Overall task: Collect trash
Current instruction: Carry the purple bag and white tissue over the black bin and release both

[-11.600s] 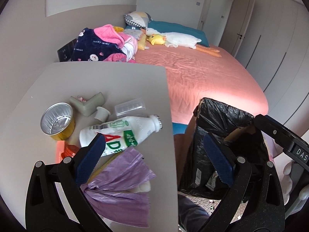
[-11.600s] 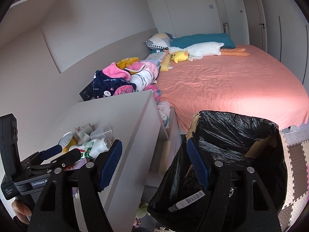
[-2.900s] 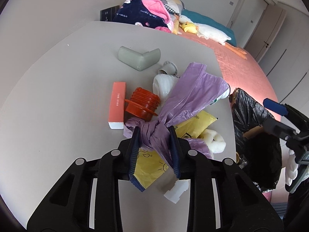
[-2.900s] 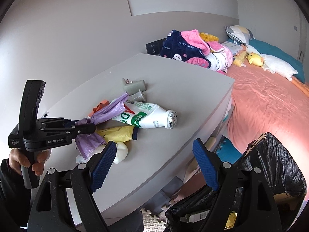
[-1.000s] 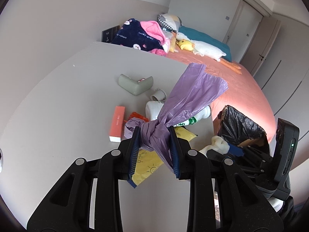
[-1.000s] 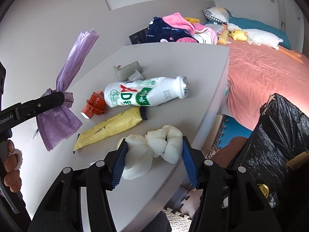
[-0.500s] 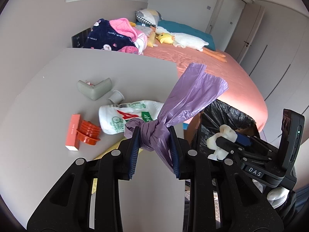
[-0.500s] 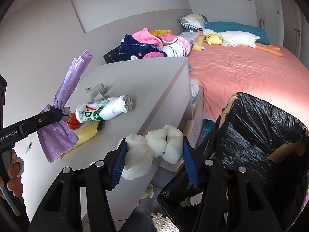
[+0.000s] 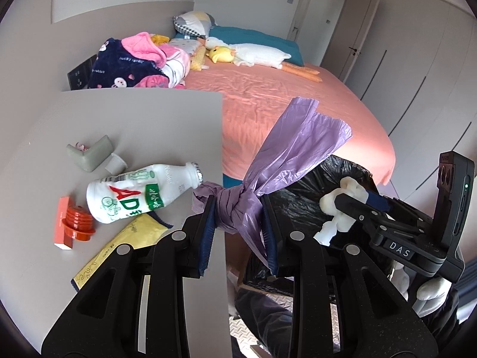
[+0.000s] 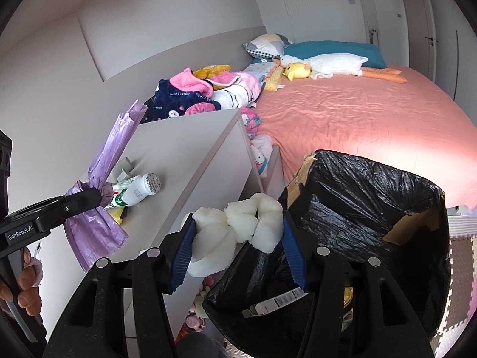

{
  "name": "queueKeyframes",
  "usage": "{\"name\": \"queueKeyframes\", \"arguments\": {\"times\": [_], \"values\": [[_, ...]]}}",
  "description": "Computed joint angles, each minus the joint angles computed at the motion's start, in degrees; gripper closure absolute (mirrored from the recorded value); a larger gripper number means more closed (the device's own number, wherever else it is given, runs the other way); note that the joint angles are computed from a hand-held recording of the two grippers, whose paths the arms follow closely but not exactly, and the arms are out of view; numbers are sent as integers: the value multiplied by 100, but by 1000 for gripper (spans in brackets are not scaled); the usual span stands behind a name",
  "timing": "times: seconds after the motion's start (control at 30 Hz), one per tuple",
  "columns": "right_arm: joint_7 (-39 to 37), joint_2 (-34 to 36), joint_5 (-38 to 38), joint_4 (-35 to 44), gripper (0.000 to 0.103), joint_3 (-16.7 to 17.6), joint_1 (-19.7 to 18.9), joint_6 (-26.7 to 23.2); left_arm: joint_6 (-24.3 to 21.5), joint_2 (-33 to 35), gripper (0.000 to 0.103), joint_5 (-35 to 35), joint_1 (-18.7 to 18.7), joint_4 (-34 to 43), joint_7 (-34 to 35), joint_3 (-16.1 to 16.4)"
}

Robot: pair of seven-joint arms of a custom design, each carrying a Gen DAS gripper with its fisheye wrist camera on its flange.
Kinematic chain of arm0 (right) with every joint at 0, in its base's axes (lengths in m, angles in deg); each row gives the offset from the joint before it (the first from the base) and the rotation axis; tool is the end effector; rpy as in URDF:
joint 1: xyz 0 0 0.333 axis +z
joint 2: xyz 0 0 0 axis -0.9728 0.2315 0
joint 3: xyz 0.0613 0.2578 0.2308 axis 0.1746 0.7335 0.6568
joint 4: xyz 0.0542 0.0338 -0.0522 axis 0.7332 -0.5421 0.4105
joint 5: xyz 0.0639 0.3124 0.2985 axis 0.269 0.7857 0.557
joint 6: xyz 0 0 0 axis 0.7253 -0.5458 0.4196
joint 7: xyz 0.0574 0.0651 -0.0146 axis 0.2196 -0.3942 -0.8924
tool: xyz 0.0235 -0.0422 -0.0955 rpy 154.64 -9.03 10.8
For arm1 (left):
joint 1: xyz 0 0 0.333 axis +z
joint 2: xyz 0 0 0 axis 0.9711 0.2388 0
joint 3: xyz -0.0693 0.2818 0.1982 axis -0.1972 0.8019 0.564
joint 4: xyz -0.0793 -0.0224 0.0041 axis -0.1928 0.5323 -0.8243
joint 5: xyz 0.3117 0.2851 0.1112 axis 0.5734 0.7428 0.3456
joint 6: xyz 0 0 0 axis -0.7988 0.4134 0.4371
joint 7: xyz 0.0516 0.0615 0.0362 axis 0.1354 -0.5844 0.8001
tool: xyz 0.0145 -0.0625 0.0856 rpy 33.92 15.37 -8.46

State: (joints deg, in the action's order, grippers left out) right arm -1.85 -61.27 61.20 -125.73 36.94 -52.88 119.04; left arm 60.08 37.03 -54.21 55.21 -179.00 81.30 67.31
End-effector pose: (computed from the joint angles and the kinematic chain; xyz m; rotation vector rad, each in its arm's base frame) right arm 0.4936 0.2139 0.4894 -1.9311 1.1973 -0.1716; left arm 0.3898 -0.3567 0.5449 -2.0190 1.5988 -0.8541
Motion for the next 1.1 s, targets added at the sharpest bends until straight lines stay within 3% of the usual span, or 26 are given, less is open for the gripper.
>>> {"name": "queueKeyframes", "arguments": {"times": [0.53, 0.97, 1.0, 1.03, 1.07, 1.1], "values": [[128, -367, 140, -208, 46, -258, -264, 297, 443, 831, 74, -178, -171, 648, 686, 38], [514, -445, -68, -281, 44, -371, -489, 592, 606, 1603, 73, -766, -373, 1231, 1675, 60], [626, -450, -137, -302, 41, -329, -528, 724, 586, 1679, 58, -871, -394, 1305, 1860, 57], [824, -451, -295, -327, 37, -256, -606, 880, 508, 1766, 19, -862, -398, 1411, 1906, 53], [1096, -460, -526, -377, 26, -144, -716, 1085, 317, 1840, 6, -692, -412, 1537, 1763, 30], [1367, -470, -747, -439, 17, -24, -818, 1342, 244, 1876, 6, -475, -425, 1601, 1606, 22]]}}
